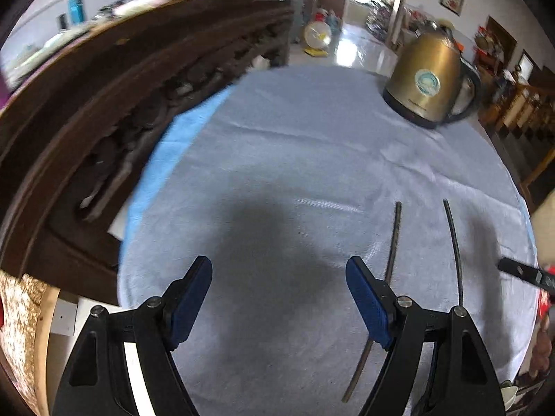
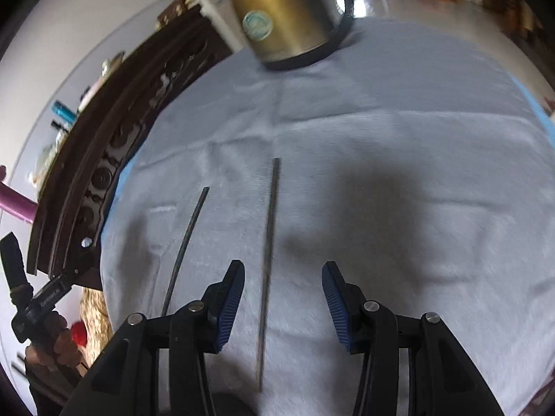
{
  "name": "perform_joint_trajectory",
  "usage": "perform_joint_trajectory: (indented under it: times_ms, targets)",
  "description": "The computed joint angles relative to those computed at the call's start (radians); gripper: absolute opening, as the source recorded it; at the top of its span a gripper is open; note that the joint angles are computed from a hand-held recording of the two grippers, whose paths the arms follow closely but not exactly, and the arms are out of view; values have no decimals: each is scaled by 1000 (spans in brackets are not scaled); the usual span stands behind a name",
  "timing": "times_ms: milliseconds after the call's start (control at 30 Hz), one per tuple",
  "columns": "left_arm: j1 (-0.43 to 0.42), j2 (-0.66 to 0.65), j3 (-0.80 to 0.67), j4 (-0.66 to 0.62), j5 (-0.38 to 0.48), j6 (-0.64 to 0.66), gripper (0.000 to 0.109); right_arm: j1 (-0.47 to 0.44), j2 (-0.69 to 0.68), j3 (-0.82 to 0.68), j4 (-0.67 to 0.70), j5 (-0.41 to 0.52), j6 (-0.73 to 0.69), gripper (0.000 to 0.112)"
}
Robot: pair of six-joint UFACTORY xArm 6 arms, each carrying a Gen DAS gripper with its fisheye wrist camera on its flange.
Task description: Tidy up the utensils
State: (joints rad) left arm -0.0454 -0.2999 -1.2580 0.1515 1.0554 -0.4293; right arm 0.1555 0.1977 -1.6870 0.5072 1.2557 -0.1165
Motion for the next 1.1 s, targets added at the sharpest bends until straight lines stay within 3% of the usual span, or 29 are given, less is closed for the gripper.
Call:
perform_joint_trajectory:
  times_ms: [300, 400, 500, 567, 633, 867, 900, 1033, 1100]
  targets:
    - [-34, 167, -145, -91, 8, 130, 80, 51, 258, -330, -65, 94, 67, 51]
    - [-51, 206, -179, -102, 11, 160, 75, 74, 321, -415, -108, 127, 76, 51]
    - [-72, 242, -211, -103, 18, 179, 67, 103, 355, -445, -164, 134, 81, 36]
    - [-76, 260, -224, -126, 4, 202, 67, 124, 324, -377, -214, 70, 73, 18]
    - [-83, 278, -241, -137, 4, 212, 67, 135, 293, -318, -254, 20, 47, 11]
    - [-109, 392, -336, -194, 20, 282, 66, 86, 212, -176, -200, -46, -23, 9]
    - [-109, 405, -346, -205, 25, 283, 63, 79, 201, -160, -196, -50, -30, 9]
    - [-109, 457, -388, -246, 62, 292, 35, 41, 139, -77, -168, -51, -53, 9]
    - [-116, 453, -369, -246, 37, 298, 29, 27, 116, -44, -155, -54, -61, 9]
